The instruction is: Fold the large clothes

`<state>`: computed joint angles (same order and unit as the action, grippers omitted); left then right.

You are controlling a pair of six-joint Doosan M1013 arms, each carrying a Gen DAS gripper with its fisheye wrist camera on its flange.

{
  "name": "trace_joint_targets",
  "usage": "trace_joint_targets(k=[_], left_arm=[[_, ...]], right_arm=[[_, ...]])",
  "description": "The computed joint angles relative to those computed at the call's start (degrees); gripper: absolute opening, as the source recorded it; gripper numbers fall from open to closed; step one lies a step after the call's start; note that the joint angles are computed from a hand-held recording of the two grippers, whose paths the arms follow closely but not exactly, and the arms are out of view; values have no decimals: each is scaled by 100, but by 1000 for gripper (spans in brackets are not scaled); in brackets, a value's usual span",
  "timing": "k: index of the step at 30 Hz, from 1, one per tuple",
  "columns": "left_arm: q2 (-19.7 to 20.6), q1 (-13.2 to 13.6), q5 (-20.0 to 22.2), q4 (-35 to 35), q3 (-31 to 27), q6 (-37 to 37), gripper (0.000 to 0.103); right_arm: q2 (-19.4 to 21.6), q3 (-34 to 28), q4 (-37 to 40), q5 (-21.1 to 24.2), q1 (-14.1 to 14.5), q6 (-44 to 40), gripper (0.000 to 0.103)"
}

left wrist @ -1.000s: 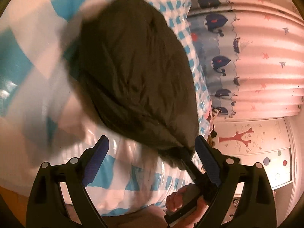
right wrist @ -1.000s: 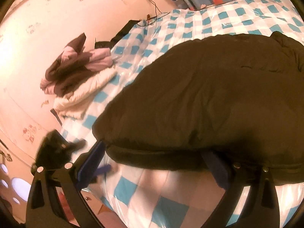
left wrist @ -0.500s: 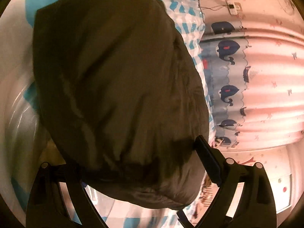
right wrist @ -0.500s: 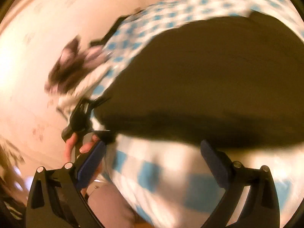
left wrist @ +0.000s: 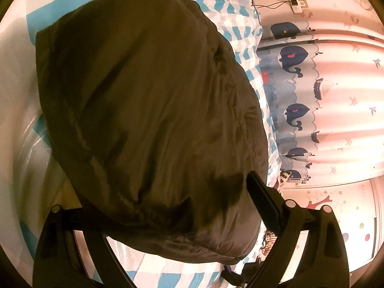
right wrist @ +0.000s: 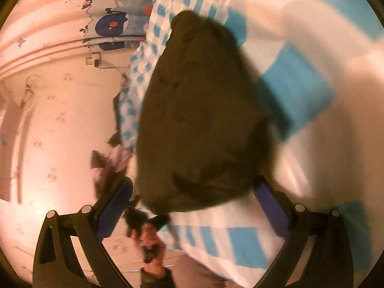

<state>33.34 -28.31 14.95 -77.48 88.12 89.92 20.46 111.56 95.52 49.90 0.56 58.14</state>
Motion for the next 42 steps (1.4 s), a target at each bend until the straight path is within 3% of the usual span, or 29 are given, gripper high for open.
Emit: trace_joint_targets(k=[4,8,9,10,11,12,14,16,18,21,24,29,32,34,36,39,42], left_arm=[[16,26,-12,-175,36,102,88],[47,42,-24,-121,44,-76,88],[60,44,-16,42,18,-258,88],[66,42,-23,283,-8,-525,88],[72,37,-27,701,-45,-963,88],[81,35,-15,1093,-86,-1370,86],[94,28,38,1870,-153,-2160,74],[99,38,140,2150,-205,-2287,44],[65,55,311,2479,-288,-2294,27],[-76,32,403,2951,-309,-2361,17],[-260,10,498,2882,-198,-2091,16],[-838,-93,588,1848,515,-941,16],[-1274,-262,505,1591,1100,-564,16],[-1417,-315,543,1451,1415,-377,21],[-1396,-276,653,647,1691,226,28],[-1383,-258,453,-437,1985,1179,41],[-1367,-276,326,-1333,2102,1948,47]], right_arm=[[190,-58,537,292,-71,-229,97],[267,-180,424,102,-35,-63,95],[287,-268,244,41,1,-25,83],[263,-363,-164,-136,41,82,64],[266,-413,-414,-226,66,196,30],[277,-410,-364,-215,66,173,27],[253,-437,-403,-339,103,20,22],[198,-442,-364,-423,124,-122,20],[85,-461,-467,-541,153,-228,18],[-152,-433,-573,-586,166,-428,17],[-461,-262,-562,-461,137,-637,17],[-1217,481,-543,-166,52,-773,17],[-1609,880,-758,6,44,-650,18],[-1774,1152,-990,123,44,-484,28],[-1734,1393,-946,273,-32,-373,53],[-1527,1798,-118,638,-246,-626,55],[-1355,2017,577,882,-312,-951,65]])
